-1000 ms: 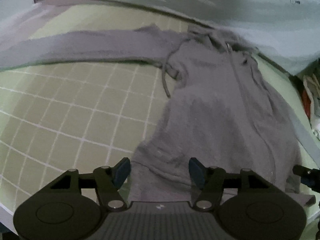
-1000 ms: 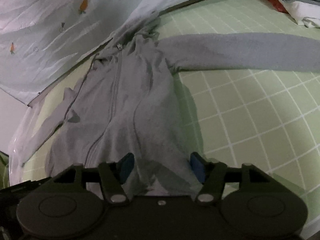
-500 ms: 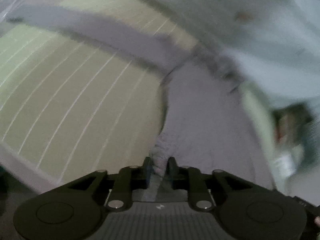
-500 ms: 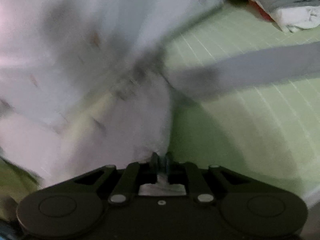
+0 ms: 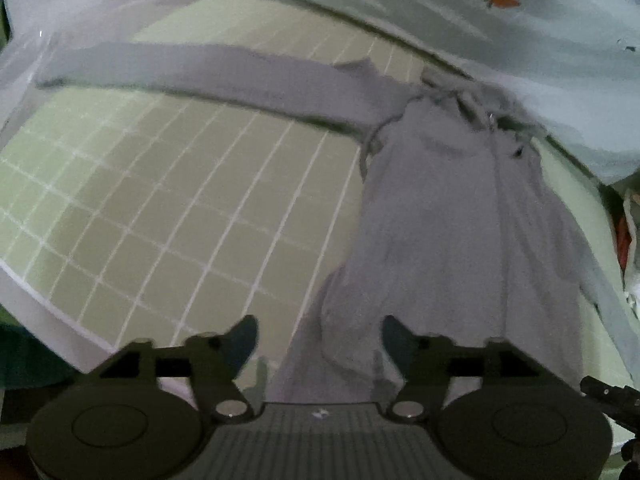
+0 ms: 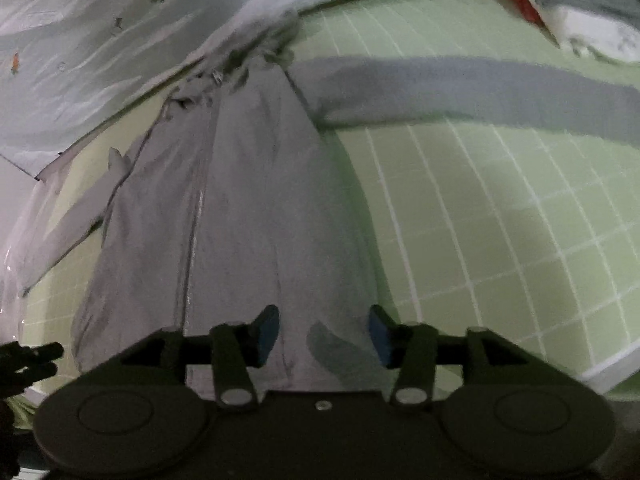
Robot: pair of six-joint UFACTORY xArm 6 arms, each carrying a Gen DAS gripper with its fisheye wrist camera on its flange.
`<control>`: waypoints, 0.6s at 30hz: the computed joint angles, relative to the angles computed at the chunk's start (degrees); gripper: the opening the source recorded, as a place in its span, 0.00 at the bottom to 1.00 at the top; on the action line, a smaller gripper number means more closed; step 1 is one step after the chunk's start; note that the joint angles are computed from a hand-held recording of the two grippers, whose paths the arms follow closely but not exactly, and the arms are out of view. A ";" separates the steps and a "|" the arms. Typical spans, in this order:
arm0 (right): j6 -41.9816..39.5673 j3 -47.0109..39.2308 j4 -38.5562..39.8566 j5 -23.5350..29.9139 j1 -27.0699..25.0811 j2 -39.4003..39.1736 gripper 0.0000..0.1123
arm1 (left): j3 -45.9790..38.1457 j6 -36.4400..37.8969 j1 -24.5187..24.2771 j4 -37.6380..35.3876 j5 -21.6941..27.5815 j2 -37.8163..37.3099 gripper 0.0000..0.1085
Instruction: Fold clothes
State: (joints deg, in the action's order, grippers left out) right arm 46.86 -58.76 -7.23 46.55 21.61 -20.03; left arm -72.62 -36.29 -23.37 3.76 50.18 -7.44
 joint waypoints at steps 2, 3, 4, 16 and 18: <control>0.61 -1.75 -3.45 0.32 0.44 0.84 0.71 | -2.10 -1.06 -0.37 2.45 0.10 1.18 0.79; 0.62 -2.68 -4.94 0.34 0.61 1.30 0.79 | -3.56 -0.93 -0.50 3.64 0.48 1.92 0.82; 0.12 -3.70 -6.00 0.05 0.68 1.81 0.89 | -5.13 -0.88 -0.65 4.60 0.70 2.88 0.84; -6.39 -17.17 -10.29 -3.59 1.80 14.62 0.92 | -13.78 2.66 2.10 5.69 -1.40 10.39 0.89; -5.91 -19.03 -10.01 -3.43 2.00 16.68 0.92 | -14.22 3.45 3.06 5.19 -0.96 11.03 0.89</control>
State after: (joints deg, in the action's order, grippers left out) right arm 40.95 -77.79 -17.24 43.12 23.61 -3.35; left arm -86.85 -32.83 -20.30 8.96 49.22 3.58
